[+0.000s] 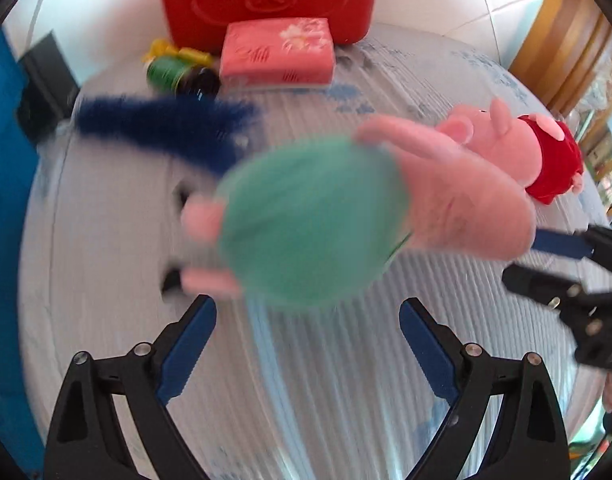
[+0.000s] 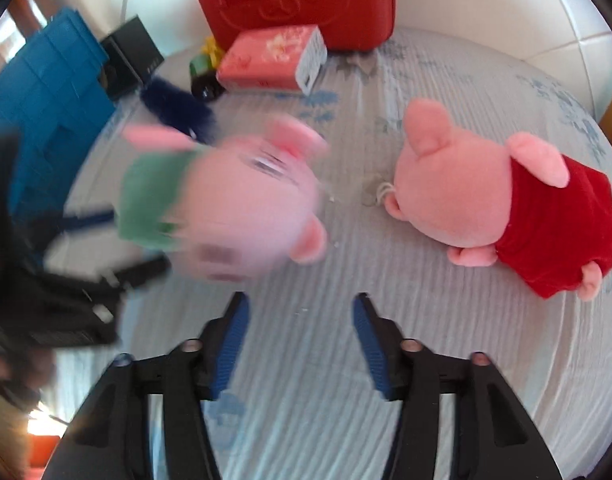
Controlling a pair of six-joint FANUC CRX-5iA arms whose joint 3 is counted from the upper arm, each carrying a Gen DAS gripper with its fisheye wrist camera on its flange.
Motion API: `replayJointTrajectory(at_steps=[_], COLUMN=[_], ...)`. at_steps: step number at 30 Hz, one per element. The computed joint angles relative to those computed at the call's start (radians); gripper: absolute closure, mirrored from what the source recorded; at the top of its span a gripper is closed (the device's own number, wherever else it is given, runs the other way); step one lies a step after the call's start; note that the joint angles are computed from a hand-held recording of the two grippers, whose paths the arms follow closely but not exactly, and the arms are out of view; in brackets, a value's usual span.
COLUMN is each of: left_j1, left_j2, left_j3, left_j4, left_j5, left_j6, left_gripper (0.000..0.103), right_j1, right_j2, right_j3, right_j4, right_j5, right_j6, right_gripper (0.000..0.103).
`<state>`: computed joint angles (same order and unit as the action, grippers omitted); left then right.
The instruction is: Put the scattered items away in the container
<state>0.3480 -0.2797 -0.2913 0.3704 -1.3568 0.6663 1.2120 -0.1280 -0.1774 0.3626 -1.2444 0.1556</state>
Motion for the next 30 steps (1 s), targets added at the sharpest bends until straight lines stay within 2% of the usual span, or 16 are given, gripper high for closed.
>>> replayJointTrajectory(at_steps=[3, 5, 9, 10, 12, 13, 19, 20, 21, 26, 30], left_j1=[0.063, 0.077, 0.03, 0.016, 0.003, 0.001, -0.032, -0.033, -0.034, -0.035, -0.003], left_j2=[-0.022, -0.018, 0.014, 0.027, 0.042, 0.034, 0.046, 0.047, 0.04, 0.0, -0.034], left_j3=[-0.026, -0.025, 0.003, 0.009, 0.013, 0.008, 0.0, -0.004, -0.013, -0.031, -0.034], left_j4=[0.068, 0.108, 0.074, 0.063, 0.059, 0.056, 0.031, 0.036, 0.042, 0.038, 0.067], left_j5=[-0.015, -0.015, 0.02, 0.022, 0.021, 0.018, 0.03, 0.036, 0.05, 0.077, 0.063], left_j6=[-0.038, -0.051, -0.004, 0.011, 0.025, 0.029, 0.076, 0.077, 0.078, 0.058, 0.022], left_gripper=[0.009, 0.009, 0.009, 0.009, 0.009, 0.009, 0.009, 0.019, 0.022, 0.036, 0.036], right_j1=[0.012, 0.018, 0.007, 0.0, -0.02, -0.032, -0.069, -0.075, -0.082, -0.078, -0.056], right_j2=[0.009, 0.024, 0.06, 0.067, 0.075, 0.081, 0.084, 0.084, 0.084, 0.087, 0.062], right_j3=[0.023, 0.044, 0.078, 0.084, 0.087, 0.092, 0.073, 0.068, 0.065, 0.07, 0.057], right_j4=[0.031, 0.057, 0.077, 0.071, 0.047, 0.028, -0.008, -0.013, -0.02, -0.014, 0.024], right_j5=[-0.009, -0.01, -0.012, -0.01, 0.01, 0.017, 0.062, 0.077, 0.093, 0.096, 0.099], right_j6=[-0.031, -0.045, -0.023, -0.02, -0.011, -0.001, 0.026, 0.036, 0.051, 0.075, 0.056], right_gripper=[0.028, 0.015, 0.012, 0.014, 0.026, 0.028, 0.029, 0.033, 0.039, 0.046, 0.046])
